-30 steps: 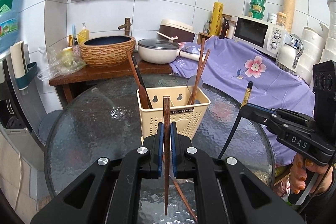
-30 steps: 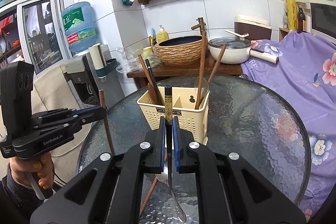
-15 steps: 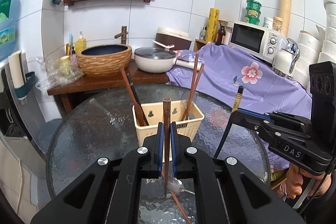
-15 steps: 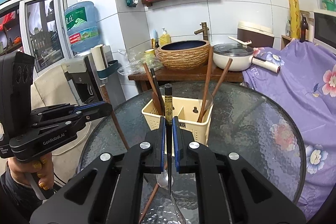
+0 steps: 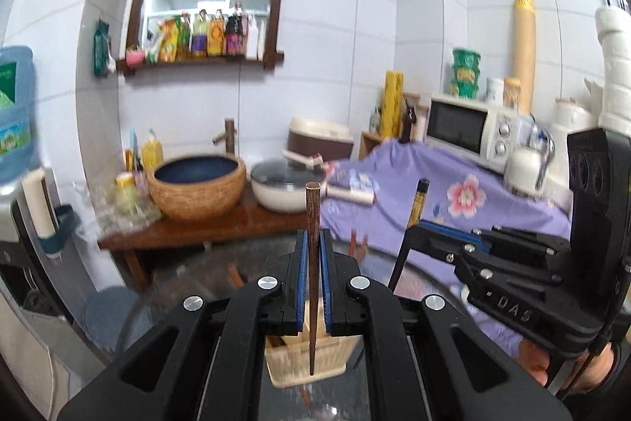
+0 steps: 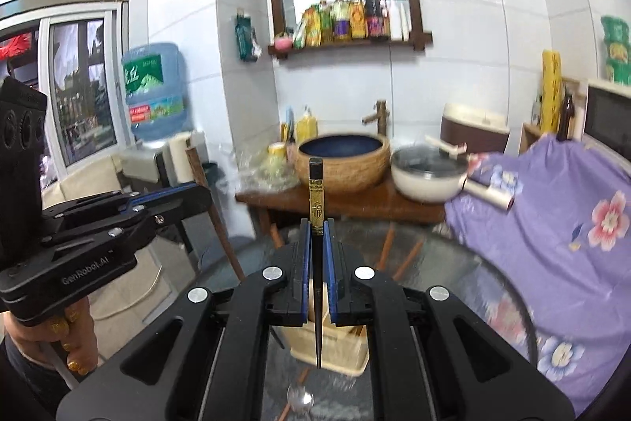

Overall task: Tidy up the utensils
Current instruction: 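Carry both chopsticks over the cream holder and lower them inside, then open both grippers to release the chopsticks into the cream holder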

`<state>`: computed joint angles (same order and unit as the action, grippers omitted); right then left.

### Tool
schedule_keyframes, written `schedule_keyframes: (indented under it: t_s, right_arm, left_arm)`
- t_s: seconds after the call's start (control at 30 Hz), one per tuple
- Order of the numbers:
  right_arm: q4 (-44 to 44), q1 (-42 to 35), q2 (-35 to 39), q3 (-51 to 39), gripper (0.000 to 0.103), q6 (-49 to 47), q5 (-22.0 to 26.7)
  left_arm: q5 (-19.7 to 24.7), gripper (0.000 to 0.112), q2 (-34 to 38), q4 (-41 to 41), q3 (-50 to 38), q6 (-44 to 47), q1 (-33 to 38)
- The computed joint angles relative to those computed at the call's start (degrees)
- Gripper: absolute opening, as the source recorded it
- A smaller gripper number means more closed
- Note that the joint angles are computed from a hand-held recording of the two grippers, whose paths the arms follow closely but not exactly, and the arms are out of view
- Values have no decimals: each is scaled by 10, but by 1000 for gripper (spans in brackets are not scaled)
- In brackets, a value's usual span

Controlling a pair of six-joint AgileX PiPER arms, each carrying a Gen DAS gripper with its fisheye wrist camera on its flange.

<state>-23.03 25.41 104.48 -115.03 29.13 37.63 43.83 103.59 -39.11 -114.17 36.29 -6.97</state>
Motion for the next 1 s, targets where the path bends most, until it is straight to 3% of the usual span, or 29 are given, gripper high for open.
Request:
schedule_keyframes:
  t_s: [0.17,0.23,0.3,0.57,0.77,1.0]
  right_arm:
    - [7,-9,89,-183,7,-25,69]
    - [8,-13,118,-224,7,-26,75]
    - [-1,-15,136,-235,7,-16,72]
    - [-26,-36,140,-92,8,47,-17]
    - [-45,-46,138,-15,8,88,-62]
    - [-58,-49,138,21,8,104,-78]
  left_arm:
    - [30,6,95,113,-207,-138,-25]
    - [69,6,152,147,-306,-186,-33]
    - [75,6,184,172,-344,-213,-42]
    - [-29,6,170,161,-166,-175,-51]
    - [-53,6,178,143,-104,-154,-47]
    - [-62,6,185,136,-67,-134,-47]
